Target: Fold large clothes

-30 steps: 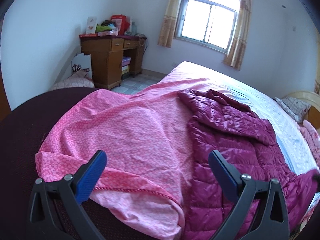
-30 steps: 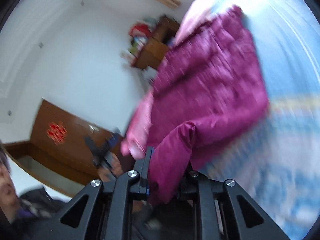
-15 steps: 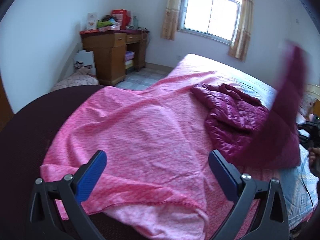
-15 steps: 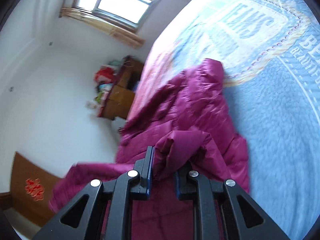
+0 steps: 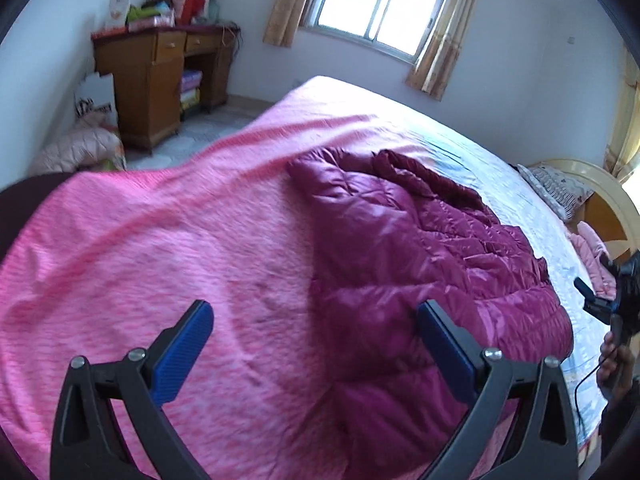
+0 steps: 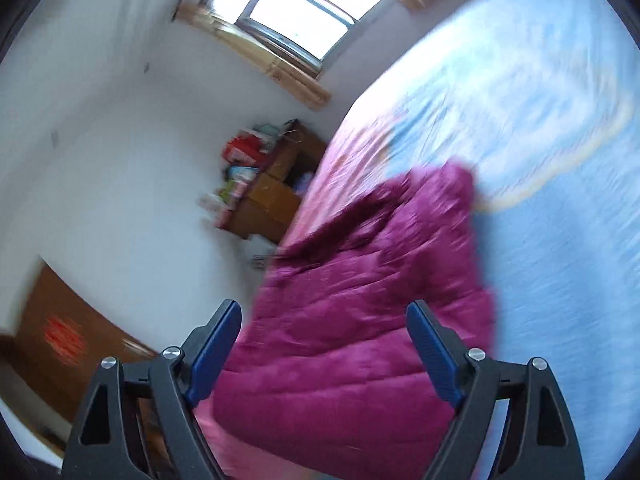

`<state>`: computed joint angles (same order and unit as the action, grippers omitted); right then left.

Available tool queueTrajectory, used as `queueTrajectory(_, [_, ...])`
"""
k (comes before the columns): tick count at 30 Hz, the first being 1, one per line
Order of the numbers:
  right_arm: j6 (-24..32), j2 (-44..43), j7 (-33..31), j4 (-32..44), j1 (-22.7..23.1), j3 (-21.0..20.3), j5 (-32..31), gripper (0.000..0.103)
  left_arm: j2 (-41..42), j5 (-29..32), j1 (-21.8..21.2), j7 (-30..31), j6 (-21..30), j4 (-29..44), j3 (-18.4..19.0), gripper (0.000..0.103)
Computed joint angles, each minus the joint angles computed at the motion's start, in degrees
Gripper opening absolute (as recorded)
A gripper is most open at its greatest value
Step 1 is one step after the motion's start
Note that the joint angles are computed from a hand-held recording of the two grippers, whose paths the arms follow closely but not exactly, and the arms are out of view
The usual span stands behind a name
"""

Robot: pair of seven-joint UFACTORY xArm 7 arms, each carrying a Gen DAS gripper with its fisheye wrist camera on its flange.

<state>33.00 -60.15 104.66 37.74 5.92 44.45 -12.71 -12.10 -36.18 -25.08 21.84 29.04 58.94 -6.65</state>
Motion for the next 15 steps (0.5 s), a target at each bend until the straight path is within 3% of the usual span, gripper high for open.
queueTrajectory(1, [5.84, 0.73, -3.14, 2.16, 1.20, -0.26, -0.64, 0.085, 0.49, -1.98, -0.58, 1.10, 0.60, 0.40, 0.52, 0.103])
queueTrajectory(3, [11.60, 1.99, -6.91, 3.88, 2.92, -1.05, -0.83, 0.085, 1.57, -7.25, -1.32, 3.90, 3.19, 1.70, 1.62, 0.103])
queueTrajectory(6, [13.91, 4.40, -11.65, 2.83, 6.00, -4.00, -0.44, 0.085, 3.26, -11.74, -0.66, 5.59, 6.23, 3.69, 1.43, 0.103])
queueTrajectory(9, [17.53, 12.44, -18.51, 6.07, 5.83, -5.24, -2.14, 0.085, 5.12, -9.61, 0.64, 3.41, 6.25, 5.23, -0.30, 0.103])
queueTrajectory(13, [14.55, 19.80, -21.33, 6.06, 5.96, -8.33, -4.98, 0.085, 7.02, -10.69, 1.68, 3.26, 9.01, 7.39, -0.99, 0.102])
queueTrajectory(15, [11.98, 23.39, -22.58, 5.72, 7.23, -10.59, -5.29, 0.072, 7.12, -12.36, 2.15, 4.58, 10.91, 7.89, -1.05, 0.096])
